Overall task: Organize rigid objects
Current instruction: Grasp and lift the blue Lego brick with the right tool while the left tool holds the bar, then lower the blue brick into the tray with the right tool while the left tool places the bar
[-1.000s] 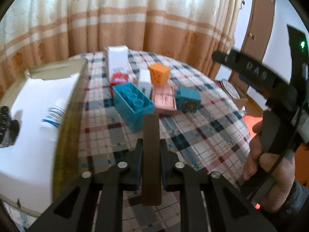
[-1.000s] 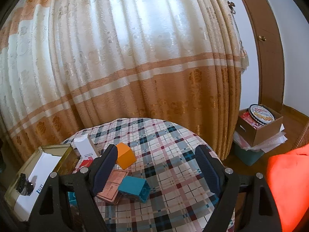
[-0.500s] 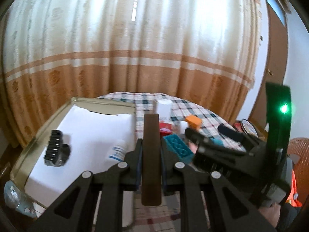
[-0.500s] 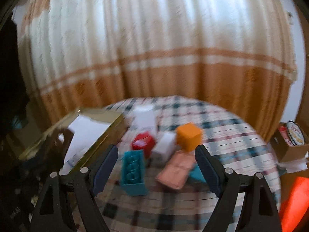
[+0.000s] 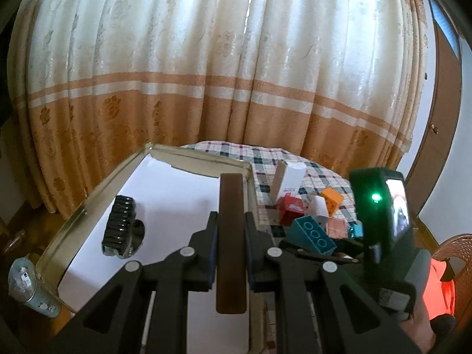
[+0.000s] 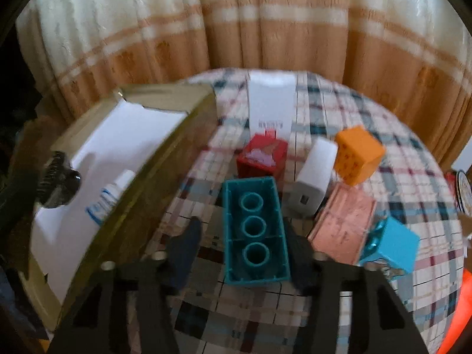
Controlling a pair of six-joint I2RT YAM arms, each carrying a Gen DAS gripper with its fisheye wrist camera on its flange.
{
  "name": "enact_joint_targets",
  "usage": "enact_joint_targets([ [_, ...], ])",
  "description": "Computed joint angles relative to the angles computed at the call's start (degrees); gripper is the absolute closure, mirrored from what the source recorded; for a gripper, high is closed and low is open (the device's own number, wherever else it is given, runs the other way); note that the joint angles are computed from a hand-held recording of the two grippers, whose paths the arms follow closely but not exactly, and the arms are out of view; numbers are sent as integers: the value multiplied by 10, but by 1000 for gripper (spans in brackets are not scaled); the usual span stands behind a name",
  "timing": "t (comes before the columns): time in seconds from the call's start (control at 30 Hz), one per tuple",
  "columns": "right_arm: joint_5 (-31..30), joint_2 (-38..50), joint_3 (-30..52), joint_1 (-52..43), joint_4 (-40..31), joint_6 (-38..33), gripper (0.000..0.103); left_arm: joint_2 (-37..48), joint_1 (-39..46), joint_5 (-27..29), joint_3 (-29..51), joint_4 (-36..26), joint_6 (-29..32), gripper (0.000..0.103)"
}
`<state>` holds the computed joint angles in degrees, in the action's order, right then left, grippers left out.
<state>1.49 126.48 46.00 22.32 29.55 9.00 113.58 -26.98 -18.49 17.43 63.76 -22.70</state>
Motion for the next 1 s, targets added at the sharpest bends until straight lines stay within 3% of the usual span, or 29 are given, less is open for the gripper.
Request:
enact_joint_targets([
  [0.13, -13, 3, 3, -5, -3, 2, 67, 6, 2, -6, 3, -5, -2, 89],
  [0.37, -27, -10, -25, -11, 45, 16, 69, 9, 9, -22, 3, -9, -2, 89],
  [0.5, -15, -40, -111, 10, 199, 23, 69, 10, 16, -47, 1, -8, -1, 89],
  [0.6, 31, -46, -152, 51, 298, 16, 69, 10, 24, -71, -5, -1, 1, 89],
  [0.77, 82, -35, -170, 109, 384, 15, 69, 26, 41, -104, -11, 21, 13, 89],
  [1.0, 104, -10, -112, 163, 359, -22, 69, 55, 87, -104, -9, 39, 8, 89],
])
